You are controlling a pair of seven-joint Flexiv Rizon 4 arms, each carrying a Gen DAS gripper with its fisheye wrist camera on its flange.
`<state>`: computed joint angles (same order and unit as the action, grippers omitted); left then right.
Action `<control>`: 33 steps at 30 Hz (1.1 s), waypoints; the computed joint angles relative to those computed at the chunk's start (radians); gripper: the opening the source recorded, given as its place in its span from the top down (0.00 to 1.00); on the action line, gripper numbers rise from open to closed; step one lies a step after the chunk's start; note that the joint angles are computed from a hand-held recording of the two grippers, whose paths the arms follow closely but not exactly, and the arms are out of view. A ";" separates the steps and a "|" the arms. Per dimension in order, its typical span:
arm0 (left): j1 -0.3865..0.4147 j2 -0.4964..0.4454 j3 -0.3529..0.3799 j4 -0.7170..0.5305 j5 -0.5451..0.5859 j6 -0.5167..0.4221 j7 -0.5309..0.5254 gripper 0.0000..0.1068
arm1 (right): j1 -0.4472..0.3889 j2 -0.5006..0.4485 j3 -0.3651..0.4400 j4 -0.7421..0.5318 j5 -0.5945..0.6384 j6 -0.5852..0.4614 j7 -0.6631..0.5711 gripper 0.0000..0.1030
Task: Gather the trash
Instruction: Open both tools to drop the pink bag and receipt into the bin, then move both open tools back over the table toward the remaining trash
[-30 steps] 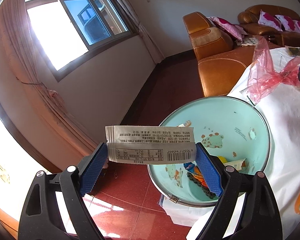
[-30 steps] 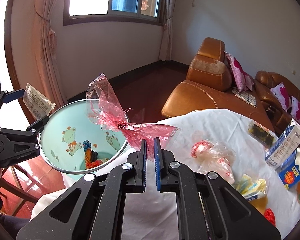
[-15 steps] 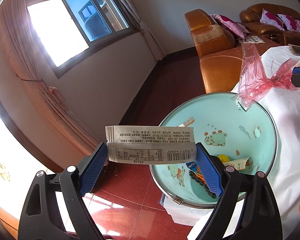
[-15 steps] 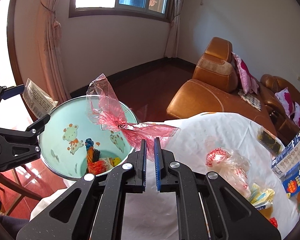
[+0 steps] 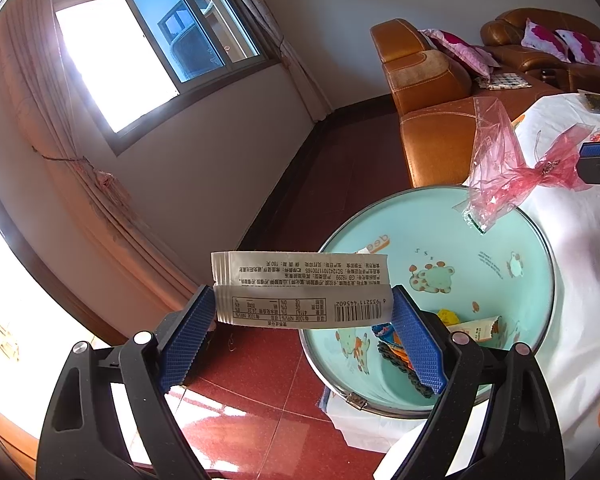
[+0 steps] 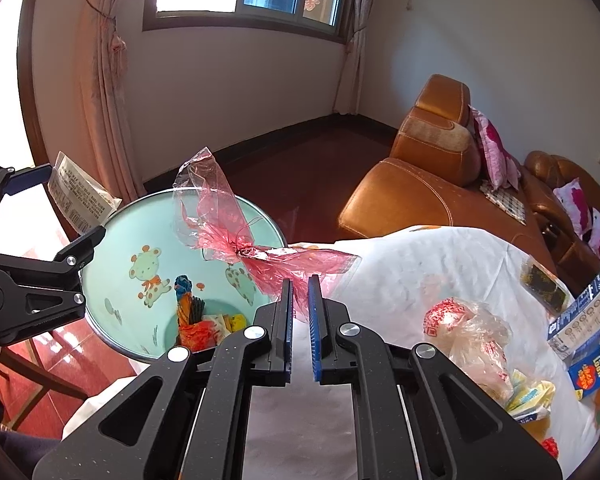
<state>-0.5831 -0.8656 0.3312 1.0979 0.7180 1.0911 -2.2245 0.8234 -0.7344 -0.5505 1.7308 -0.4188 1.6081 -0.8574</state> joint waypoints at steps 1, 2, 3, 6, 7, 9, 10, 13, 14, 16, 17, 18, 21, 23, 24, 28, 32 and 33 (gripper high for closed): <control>0.002 0.001 -0.003 0.002 -0.001 0.004 0.001 0.19 | -0.001 -0.001 0.002 -0.002 0.000 -0.001 -0.001 0.92; 0.002 0.001 -0.004 0.003 -0.002 0.005 0.002 0.19 | -0.003 -0.002 0.005 -0.005 0.000 -0.002 -0.001 0.92; 0.002 0.001 -0.004 0.003 -0.001 0.008 0.002 0.19 | -0.004 -0.004 0.006 -0.008 0.000 -0.002 0.000 0.92; 0.008 0.002 -0.011 0.007 -0.008 0.025 0.008 0.19 | -0.015 -0.008 0.021 -0.019 -0.003 -0.008 -0.002 0.92; 0.011 0.002 -0.013 0.010 -0.011 0.034 0.011 0.19 | -0.028 -0.007 0.040 -0.026 -0.006 -0.011 -0.008 0.90; 0.012 0.001 -0.011 0.011 -0.019 0.042 0.009 0.12 | -0.020 -0.014 0.027 -0.027 -0.008 0.004 -0.001 0.77; 0.012 0.001 -0.008 0.014 -0.021 0.051 0.002 0.10 | -0.025 -0.015 0.033 -0.029 -0.004 0.006 -0.001 0.67; 0.020 0.003 -0.013 0.023 -0.040 0.068 0.012 0.10 | -0.038 -0.016 0.052 -0.034 0.000 -0.001 -0.002 0.66; 0.018 0.002 -0.011 0.022 -0.043 0.068 0.014 0.10 | -0.041 -0.015 0.056 -0.034 0.000 -0.002 -0.004 0.66; 0.019 0.000 -0.010 0.021 -0.053 0.070 0.021 0.10 | -0.045 -0.014 0.063 -0.033 0.000 -0.003 -0.005 0.64; 0.021 0.000 -0.013 0.023 -0.059 0.071 0.027 0.10 | -0.037 -0.014 0.051 -0.028 0.000 -0.001 0.000 0.63; 0.022 -0.001 -0.014 0.023 -0.065 0.071 0.033 0.10 | -0.035 -0.013 0.050 -0.025 0.002 0.000 0.002 0.62; 0.023 -0.001 -0.015 0.025 -0.079 0.079 0.042 0.09 | -0.013 -0.004 0.025 -0.003 0.013 0.007 0.018 0.62; 0.022 0.000 -0.016 0.029 -0.089 0.087 0.045 0.09 | 0.006 0.008 0.004 0.017 0.023 0.014 0.027 0.61; 0.022 0.000 -0.020 0.031 -0.095 0.091 0.051 0.09 | 0.037 0.015 -0.031 0.040 0.033 0.027 0.040 0.59; 0.009 0.000 -0.026 0.041 -0.106 0.115 0.079 0.09 | 0.134 0.041 -0.136 0.126 0.090 0.069 0.038 0.56; -0.003 0.001 -0.043 0.057 -0.129 0.146 0.119 0.09 | 0.229 0.069 -0.231 0.221 0.175 0.102 0.016 0.56; -0.006 0.001 -0.043 0.061 -0.134 0.154 0.128 0.09 | 0.257 0.072 -0.260 0.243 0.197 0.108 0.010 0.56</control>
